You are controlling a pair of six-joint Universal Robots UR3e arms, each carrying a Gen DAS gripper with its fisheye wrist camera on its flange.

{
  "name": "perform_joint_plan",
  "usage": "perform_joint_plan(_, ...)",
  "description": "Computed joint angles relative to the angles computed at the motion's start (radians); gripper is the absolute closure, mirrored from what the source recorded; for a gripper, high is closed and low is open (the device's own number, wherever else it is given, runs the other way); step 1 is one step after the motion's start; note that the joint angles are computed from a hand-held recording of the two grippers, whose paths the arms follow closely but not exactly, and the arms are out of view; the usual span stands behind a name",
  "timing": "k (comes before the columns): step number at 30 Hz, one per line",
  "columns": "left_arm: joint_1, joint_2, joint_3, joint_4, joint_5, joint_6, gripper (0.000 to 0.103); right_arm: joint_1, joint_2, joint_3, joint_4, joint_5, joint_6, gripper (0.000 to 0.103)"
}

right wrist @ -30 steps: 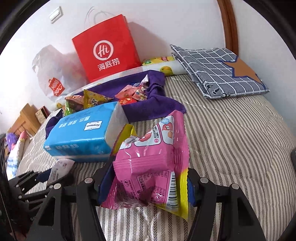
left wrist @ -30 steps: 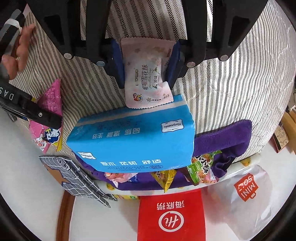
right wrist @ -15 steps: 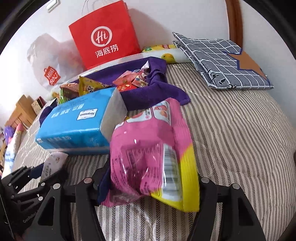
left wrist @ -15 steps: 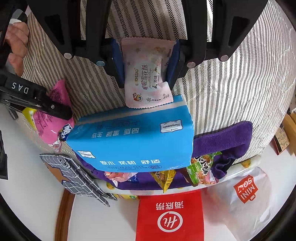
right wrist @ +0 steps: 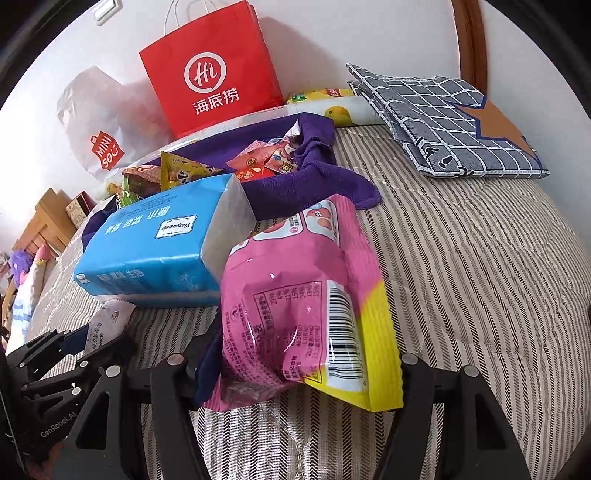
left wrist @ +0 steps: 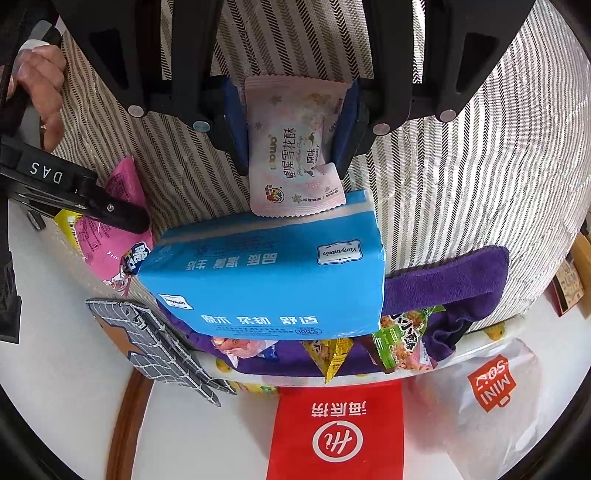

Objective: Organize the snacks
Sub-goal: 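Carry the pink snack bag and pastry packet over the purple towel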

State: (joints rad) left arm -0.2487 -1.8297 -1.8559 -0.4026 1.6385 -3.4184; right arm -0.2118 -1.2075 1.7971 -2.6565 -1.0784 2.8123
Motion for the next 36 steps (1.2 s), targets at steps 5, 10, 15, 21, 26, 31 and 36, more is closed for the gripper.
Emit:
perform_joint_plan(5, 0.017, 0.013, -0.027, 0.028, -0.029, -0.005, 0.062, -0.004, -0.002, 0.003, 0.001, 0.01, -0.001, 0.041)
perform_joint_plan(10, 0.036, 0.031, -0.046, 0.035, -0.056, -0.006, 0.066, -0.034, -0.017, 0.014, 0.03, 0.059, -0.008, 0.046)
perform_joint_plan(15, 0.046, 0.068, -0.065, 0.015, -0.074, 0.01, 0.067, -0.024, -0.067, 0.076, -0.031, 0.019, -0.009, 0.05)
perform_joint_plan(21, 0.056, 0.123, -0.092, 0.005, -0.099, 0.029, 0.068, -0.006, -0.136, 0.136, -0.07, -0.007, -0.027, 0.051)
perform_joint_plan(26, 0.069, 0.156, -0.094, -0.01, -0.141, 0.039, 0.068, -0.011, -0.197, 0.149, -0.051, 0.006, -0.035, 0.051)
perform_joint_plan(31, 0.071, 0.185, -0.092, -0.022, -0.155, 0.045, 0.068, -0.018, -0.247, 0.14, -0.03, 0.019, -0.027, 0.051)
perform_joint_plan(36, 0.093, 0.216, -0.091, -0.047, -0.188, 0.045, 0.068, -0.011, -0.271, 0.128, -0.027, 0.019, -0.012, 0.051)
